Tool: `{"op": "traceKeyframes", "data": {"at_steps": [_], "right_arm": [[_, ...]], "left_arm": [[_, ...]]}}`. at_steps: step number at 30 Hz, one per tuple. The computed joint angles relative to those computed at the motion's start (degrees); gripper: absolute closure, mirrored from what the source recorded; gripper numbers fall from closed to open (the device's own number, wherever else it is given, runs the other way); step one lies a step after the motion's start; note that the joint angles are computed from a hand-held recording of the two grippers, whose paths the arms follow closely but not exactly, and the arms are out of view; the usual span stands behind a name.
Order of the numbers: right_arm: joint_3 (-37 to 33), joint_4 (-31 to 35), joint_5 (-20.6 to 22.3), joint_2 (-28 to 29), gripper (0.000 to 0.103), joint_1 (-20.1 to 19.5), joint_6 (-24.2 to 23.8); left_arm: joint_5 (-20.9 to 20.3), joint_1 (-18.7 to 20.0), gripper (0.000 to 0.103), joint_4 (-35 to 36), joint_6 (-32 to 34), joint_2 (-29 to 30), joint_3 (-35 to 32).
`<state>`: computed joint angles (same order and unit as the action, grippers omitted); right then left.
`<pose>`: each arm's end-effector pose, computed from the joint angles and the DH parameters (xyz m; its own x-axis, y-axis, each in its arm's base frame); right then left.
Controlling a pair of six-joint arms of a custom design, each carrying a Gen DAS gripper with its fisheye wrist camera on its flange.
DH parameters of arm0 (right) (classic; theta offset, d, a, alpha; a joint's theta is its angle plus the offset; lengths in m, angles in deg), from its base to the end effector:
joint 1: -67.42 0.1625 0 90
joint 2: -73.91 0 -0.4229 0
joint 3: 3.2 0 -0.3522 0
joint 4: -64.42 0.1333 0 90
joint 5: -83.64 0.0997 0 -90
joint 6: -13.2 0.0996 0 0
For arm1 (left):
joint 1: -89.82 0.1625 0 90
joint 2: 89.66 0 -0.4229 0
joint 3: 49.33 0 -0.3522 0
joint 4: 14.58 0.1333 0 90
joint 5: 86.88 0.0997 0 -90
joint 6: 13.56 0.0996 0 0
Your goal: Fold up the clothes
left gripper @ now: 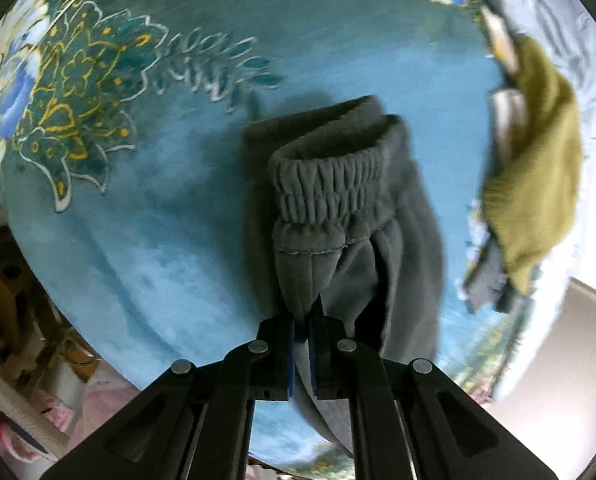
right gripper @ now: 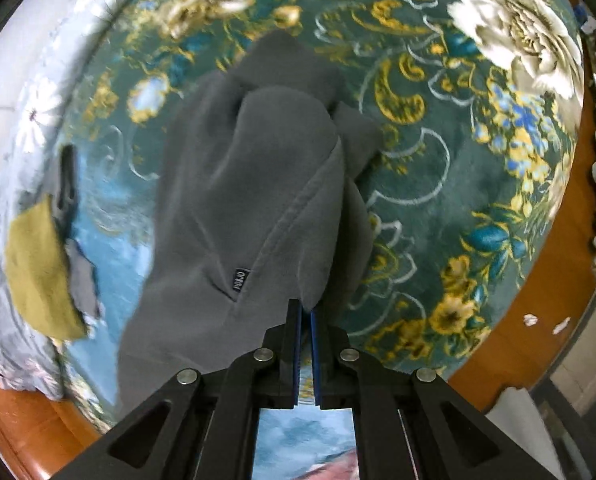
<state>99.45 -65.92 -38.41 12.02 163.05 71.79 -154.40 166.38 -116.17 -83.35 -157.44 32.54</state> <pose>0.1355 -0.5545 0.2204 -0.5231 0.8040 0.2828 0.6684 0.5929 -0.4491 0.0279 -0.6206 0.3720 -0.5270 -0.8321 -0.1729 -0.7595 0.5524 -0.3434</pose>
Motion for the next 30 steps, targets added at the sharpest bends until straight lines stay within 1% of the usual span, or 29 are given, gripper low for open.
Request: {"op": "traceKeyframes", "data": {"at_steps": [2,3,6,8,10,11,12,13,14,16,20,23,25,28,30], "right_arm": [[0.5,0.5,0.3,0.2,0.098,-0.5,0.0],[0.8,0.8,0.5,0.3,0.098,-0.8,0.0],[3.9,-5.6,2.4,-1.1,0.097,-1.7,-1.6],[6.1,-10.0,4.0,-2.6,0.090,-2.4,-3.4],[8.4,-13.8,4.0,-4.5,0.069,-2.8,-4.6],[9.6,-15.9,4.1,-5.5,0.064,-3.0,-4.8],[11.1,-18.5,4.5,-6.5,0.058,-3.4,-5.0],[13.3,-22.6,5.4,-7.9,0.053,-4.2,-5.3],[14.8,-25.7,6.0,-8.9,0.051,-4.8,-5.3],[17.2,-30.6,7.1,-10.3,0.045,-6.0,-5.2],[19.8,-37.4,10.1,-10.5,0.038,-9.1,-5.6],[20.5,-41.8,14.3,-9.7,0.036,-11.4,-7.1],[20.4,-44.6,17.4,-8.7,0.035,-12.8,-8.6],[18.8,-44.6,20.9,-6.8,0.033,-14.7,-9.6],[18.0,-43.5,21.6,-5.8,0.032,-15.6,-9.0]], "left_arm": [[1.1,0.0,0.098,3.6,-1.1,1.4,-1.6],[1.3,0.0,0.098,4.1,-1.9,1.9,-2.1],[1.9,-0.3,0.096,6.0,-3.4,3.4,-4.2],[2.4,-0.7,0.095,8.4,-3.2,4.5,-6.1],[3.2,-1.2,0.094,10.4,-2.7,5.2,-7.7],[3.4,-1.4,0.094,10.7,-2.8,5.4,-8.0],[3.7,-1.6,0.093,11.1,-3.0,5.5,-8.4],[3.9,-1.9,0.093,11.6,-3.5,5.6,-8.8],[4.1,-2.2,0.093,12.2,-4.0,5.7,-9.0],[4.7,-3.0,0.092,13.9,-5.6,5.9,-9.3],[5.5,-4.6,0.092,17.7,-9.2,7.1,-11.2],[6.2,-6.0,0.090,23.1,-12.4,8.7,-14.0],[6.3,-6.8,0.089,24.4,-14.2,8.9,-14.5],[6.5,-7.6,0.089,25.4,-16.5,9.5,-15.5],[6.5,-8.4,0.089,25.0,-17.2,8.6,-14.9]]}}
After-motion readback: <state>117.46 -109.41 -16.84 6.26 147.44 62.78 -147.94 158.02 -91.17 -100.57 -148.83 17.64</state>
